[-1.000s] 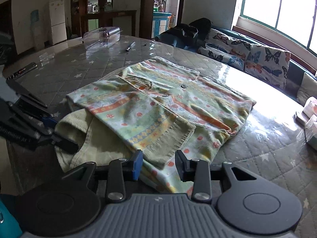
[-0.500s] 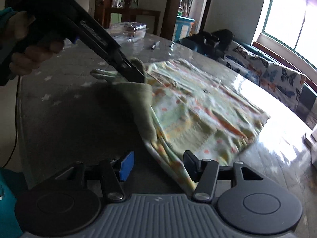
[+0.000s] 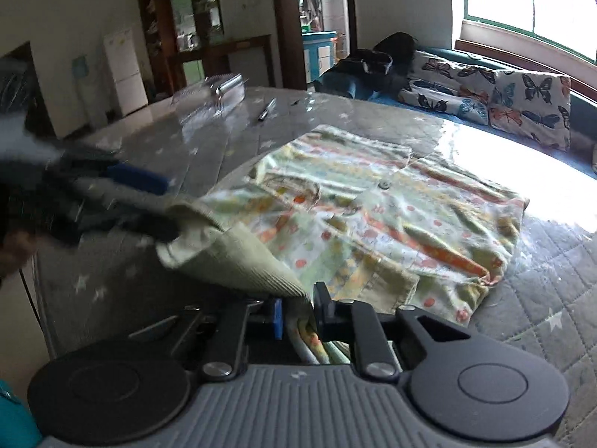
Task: Fold clothes
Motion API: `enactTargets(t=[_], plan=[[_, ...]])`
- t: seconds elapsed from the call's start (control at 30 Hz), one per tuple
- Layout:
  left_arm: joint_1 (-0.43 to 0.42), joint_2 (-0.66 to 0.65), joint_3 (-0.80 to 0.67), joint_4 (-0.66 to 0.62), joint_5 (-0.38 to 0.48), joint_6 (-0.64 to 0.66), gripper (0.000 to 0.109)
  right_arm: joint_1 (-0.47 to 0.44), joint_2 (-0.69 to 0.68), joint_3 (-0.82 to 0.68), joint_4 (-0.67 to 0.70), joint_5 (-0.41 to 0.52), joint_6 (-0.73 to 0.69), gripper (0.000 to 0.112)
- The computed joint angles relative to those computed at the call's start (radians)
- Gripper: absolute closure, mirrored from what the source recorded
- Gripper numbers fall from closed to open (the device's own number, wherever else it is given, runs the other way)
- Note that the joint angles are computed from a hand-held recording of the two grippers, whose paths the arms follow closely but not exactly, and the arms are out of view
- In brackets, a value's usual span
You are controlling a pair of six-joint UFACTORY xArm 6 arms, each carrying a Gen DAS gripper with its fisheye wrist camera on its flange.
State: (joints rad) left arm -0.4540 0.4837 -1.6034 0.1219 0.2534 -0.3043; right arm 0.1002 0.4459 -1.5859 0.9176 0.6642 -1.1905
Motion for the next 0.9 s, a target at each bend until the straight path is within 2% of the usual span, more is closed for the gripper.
enactTargets(t=[0.07,0.2,0.37,0.43,0.5,0.57,0.67,0.77,0.9], plan=[[0.011,-0.022,0.046,0.185,-0.026,-0.102,0.021,-0.002,0.004,-0.012,0.004,0.006,0.01,0.099],[0.019,-0.023,0.075,0.464,-0.05,-0.214,0.021,0.0,0.018,-0.041,-0.004,0.011,0.049,0.1],[0.026,0.014,0.056,0.604,-0.088,-0.218,0.021,-0.004,0.025,-0.058,0.004,0.002,0.066,0.1],[0.032,0.039,0.03,0.633,-0.082,-0.217,0.028,-0.005,0.029,-0.063,0.004,-0.003,0.068,0.101],[0.037,0.056,0.014,0.638,-0.081,-0.194,0.039,-0.007,0.027,-0.06,0.009,-0.009,0.068,0.101],[0.04,0.066,0.014,0.584,-0.1,-0.123,0.069,-0.008,0.025,-0.054,0.015,-0.012,0.068,0.101],[0.037,0.067,0.031,0.45,-0.127,0.01,0.093,-0.009,0.008,-0.02,0.032,-0.023,0.055,0.102],[0.033,0.051,0.058,0.388,-0.154,0.063,0.1,-0.012,-0.026,0.033,0.067,-0.034,0.014,0.103],[0.02,0.012,0.106,0.318,-0.184,0.117,0.102,-0.034,-0.086,0.095,0.114,-0.014,-0.042,0.103]])
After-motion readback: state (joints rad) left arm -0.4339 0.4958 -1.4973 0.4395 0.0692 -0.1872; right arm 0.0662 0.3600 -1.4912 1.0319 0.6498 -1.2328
